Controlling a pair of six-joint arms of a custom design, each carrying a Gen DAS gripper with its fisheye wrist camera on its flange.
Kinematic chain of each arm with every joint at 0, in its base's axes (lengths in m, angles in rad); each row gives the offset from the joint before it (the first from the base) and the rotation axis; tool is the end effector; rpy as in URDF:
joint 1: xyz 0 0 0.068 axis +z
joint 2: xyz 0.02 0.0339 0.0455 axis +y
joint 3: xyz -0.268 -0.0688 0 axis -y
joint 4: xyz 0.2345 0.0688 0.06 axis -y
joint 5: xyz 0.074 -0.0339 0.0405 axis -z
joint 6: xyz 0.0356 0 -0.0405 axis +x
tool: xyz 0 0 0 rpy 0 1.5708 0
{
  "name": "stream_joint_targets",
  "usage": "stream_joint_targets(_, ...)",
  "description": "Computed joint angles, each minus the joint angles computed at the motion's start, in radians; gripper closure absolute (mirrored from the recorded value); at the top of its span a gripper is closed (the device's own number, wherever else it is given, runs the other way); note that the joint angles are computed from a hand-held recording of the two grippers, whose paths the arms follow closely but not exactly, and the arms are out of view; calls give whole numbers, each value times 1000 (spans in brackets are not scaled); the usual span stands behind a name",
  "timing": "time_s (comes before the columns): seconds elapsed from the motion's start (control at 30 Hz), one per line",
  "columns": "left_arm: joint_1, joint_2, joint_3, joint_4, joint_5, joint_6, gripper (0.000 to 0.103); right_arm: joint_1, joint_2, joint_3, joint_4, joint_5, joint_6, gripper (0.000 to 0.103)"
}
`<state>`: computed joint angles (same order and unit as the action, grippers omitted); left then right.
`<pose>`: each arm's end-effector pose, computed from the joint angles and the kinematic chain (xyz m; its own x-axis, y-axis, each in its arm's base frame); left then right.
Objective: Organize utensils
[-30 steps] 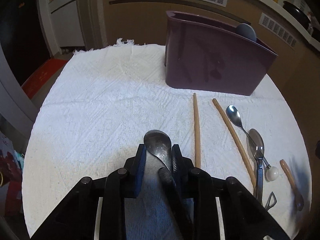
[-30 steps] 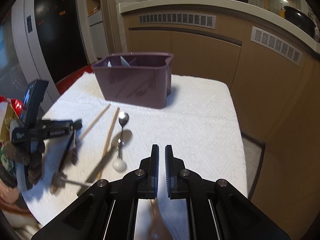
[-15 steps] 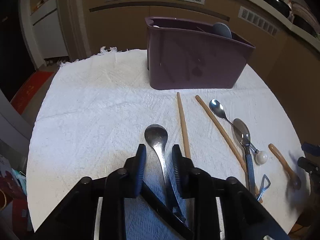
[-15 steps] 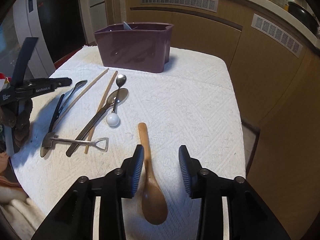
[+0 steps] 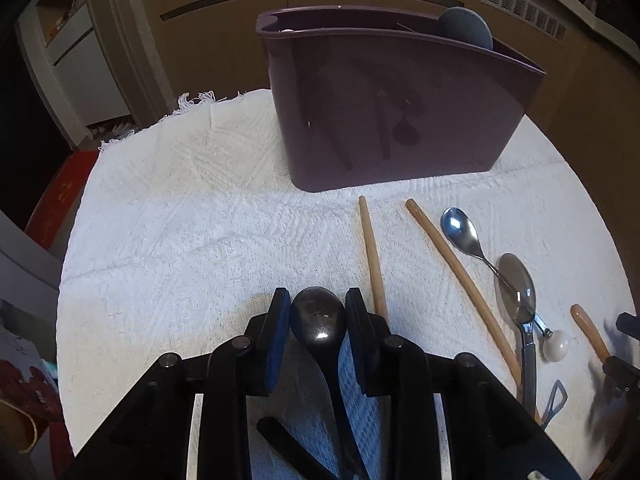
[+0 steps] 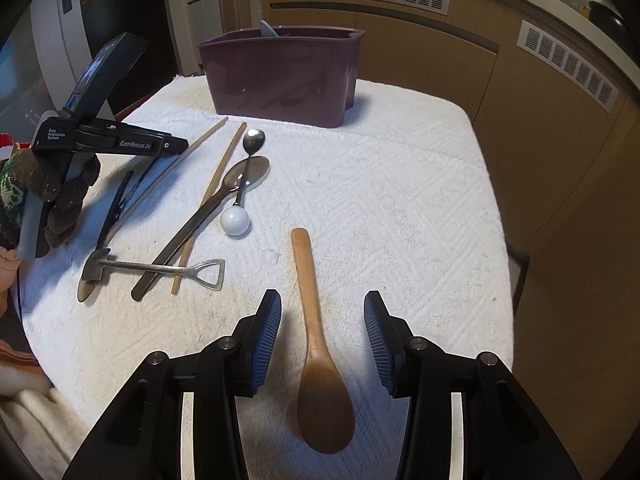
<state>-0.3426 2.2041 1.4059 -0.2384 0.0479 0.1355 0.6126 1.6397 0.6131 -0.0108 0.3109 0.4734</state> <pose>0.4148 -0.1498 0.1092 -0.7548 0.4125 -0.5100 0.4647 0.8850 0.0279 0.2239 0.1441 0.1184 -0.8186 -0.0448 -0.5726 -0.0528 0.9986 -0.0026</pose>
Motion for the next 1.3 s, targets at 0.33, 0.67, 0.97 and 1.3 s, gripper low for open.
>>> stream_joint_targets(0.33,36,-315,-395,299,75,-11,78,-81,189,186,-12,-112,-94,59)
stream_joint_targets(0.67,78,-522,-572,370,140,9,78,-48,166,214,-83,-60,-92,90)
stream_joint_targets(0.97,69,-665,-643,374,161,-1,78,-3,-157,101,-106,17,-41,90)
stream_joint_targets(1.3,37,-784,-653,375,161,-2,78,82,-258,164,-137,127,-79,90)
